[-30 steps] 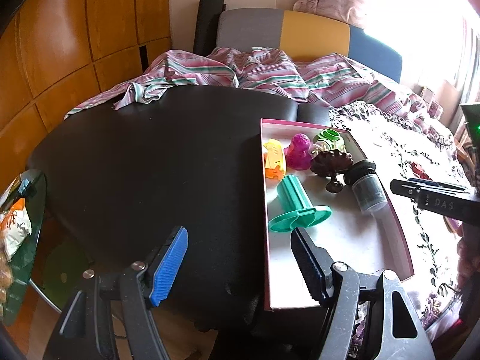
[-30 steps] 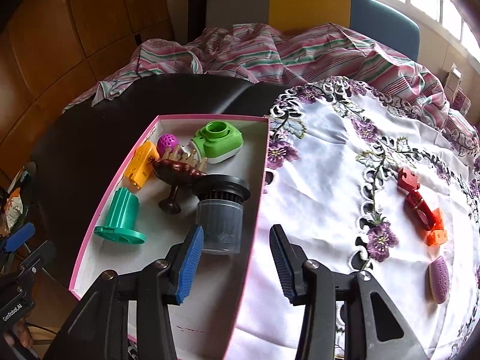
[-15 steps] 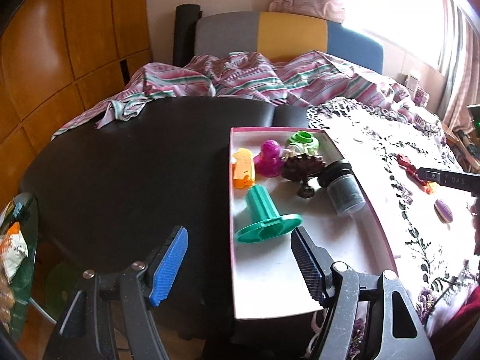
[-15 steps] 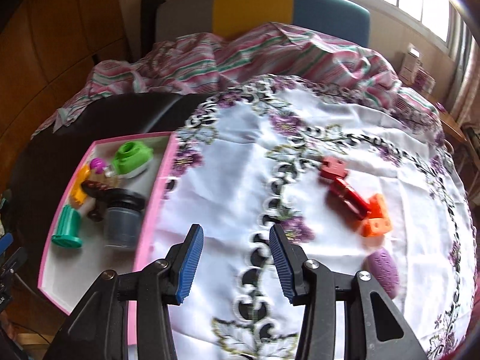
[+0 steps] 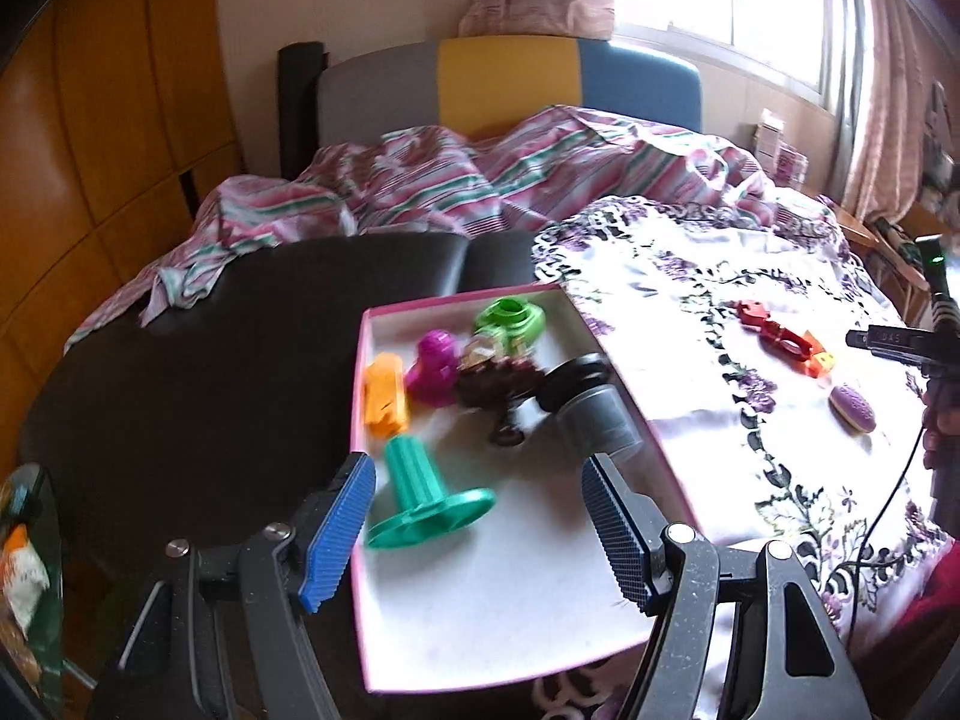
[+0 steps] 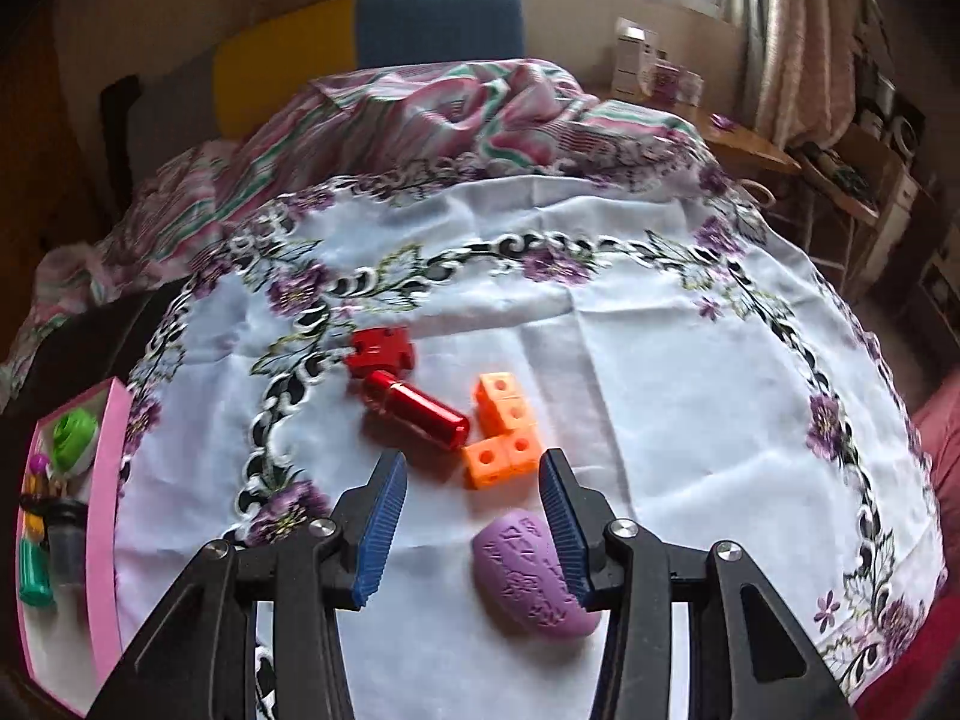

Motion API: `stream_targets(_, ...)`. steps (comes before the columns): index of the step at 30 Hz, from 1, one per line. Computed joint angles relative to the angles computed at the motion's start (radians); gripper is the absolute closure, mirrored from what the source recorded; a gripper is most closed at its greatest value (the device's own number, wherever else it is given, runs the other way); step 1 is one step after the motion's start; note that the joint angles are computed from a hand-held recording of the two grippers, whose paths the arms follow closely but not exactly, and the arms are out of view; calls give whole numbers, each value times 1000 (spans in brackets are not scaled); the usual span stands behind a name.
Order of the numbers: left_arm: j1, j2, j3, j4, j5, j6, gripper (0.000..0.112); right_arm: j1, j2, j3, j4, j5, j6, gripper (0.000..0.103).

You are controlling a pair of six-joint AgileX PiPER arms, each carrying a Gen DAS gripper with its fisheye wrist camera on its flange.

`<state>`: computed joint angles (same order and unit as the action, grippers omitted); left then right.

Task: Organize rigid objects
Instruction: 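Move both tools back over the remaining toys on the tablecloth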

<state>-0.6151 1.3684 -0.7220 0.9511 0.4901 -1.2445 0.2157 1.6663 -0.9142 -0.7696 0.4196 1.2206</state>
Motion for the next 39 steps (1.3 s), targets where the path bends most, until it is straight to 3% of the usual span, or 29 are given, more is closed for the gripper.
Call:
stream_targets(8, -77, 123, -150, -27, 5, 58, 40, -142, -47, 50, 237, -94, -139, 57)
stream_targets(18, -127, 288, -343, -148, 7, 205, 40, -180, -46, 49, 387, -109, -267, 57)
stream_targets(22, -135, 363, -428, -245, -6, 304, 40, -207, -55, 58, 456, -124, -318, 57)
stream_targets(26, -121, 453, -549, -446, -14, 490, 41, -234, -62, 67, 520, -133, -359, 57)
stream_targets(30, -128, 563, -702, -553, 17, 599, 41, -259, -61, 73, 601, -145, -419, 57)
stream_targets(33, -113, 660, -846, -737, 64, 759, 41, -267, -60, 73, 634, -145, -445, 57)
stream_targets(39, -119, 886, -1183, -889, 206, 887, 39, -302, -60, 83, 829, -160, -622, 57)
